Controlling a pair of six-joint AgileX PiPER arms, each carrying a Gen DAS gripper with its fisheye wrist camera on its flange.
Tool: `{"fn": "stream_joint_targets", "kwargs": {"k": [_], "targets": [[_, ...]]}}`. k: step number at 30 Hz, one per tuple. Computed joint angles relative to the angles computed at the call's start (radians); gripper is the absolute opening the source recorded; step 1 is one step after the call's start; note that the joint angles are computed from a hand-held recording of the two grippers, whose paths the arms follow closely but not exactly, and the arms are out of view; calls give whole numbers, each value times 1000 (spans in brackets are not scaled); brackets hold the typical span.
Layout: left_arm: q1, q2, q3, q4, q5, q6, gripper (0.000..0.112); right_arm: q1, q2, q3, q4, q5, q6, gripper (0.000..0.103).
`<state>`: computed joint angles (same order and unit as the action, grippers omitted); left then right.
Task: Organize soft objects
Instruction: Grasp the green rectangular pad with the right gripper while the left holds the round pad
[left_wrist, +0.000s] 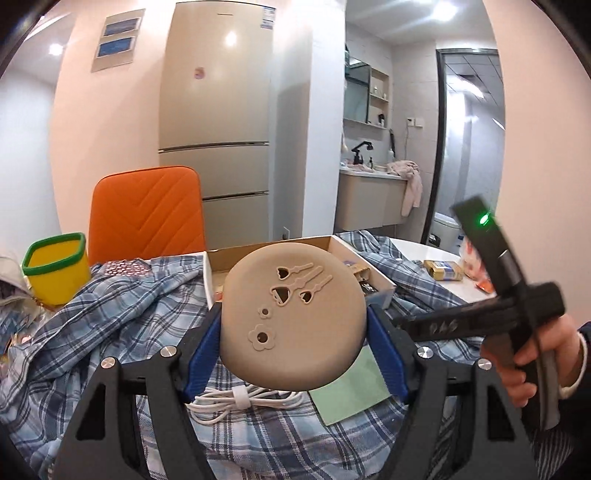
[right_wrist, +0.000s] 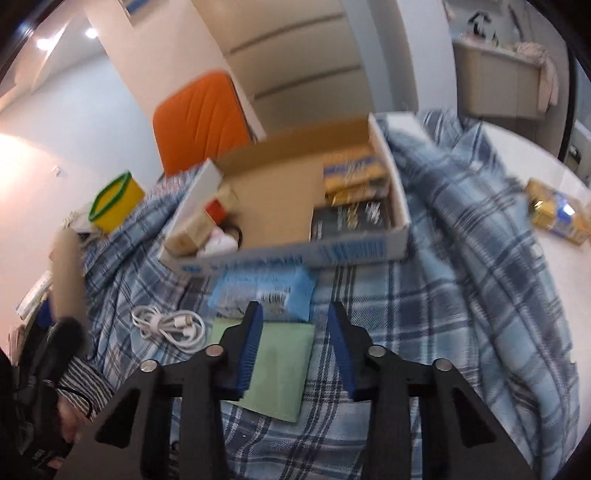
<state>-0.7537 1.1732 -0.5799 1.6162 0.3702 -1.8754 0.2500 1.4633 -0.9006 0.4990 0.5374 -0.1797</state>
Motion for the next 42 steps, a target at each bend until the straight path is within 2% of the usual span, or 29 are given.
{"fn": "stream_joint_targets", "kwargs": {"k": [7, 13, 16, 23, 25, 27, 29, 30, 31, 33, 42], "targets": [[-3, -18, 10, 42, 7, -30, 74, 43, 116, -100, -123, 50, 66, 38], [-36, -31, 24, 26, 37, -31, 74, 25, 159, -141, -41, 130, -24, 38], [-38, -29, 22, 18, 40, -31, 75, 21, 146, -126, 4, 179, -125, 38], [-36, -27, 18, 10, 42, -27, 76, 51, 76, -85, -33, 293, -268, 38], [-35, -24, 17, 17, 42, -32, 76, 70, 47, -67, -48, 299, -288, 39], [-35, -23, 18, 21, 44, -39, 76, 91, 17, -56, -84, 310, -285, 44], [-34, -20, 16, 24, 43, -43, 76, 118, -18, -45, -132, 299, -275, 59], [-30, -19, 17, 27, 40, -44, 76, 135, -37, -37, -162, 276, -266, 70], [-24, -17, 17, 31, 36, -48, 76, 150, -53, -29, -187, 252, -258, 73], [-20, -18, 19, 35, 33, -54, 76, 191, -84, -10, -240, 213, -256, 74], [-22, -20, 23, 47, 35, -68, 76, 230, 21, -62, -241, 253, -316, 74]]}}
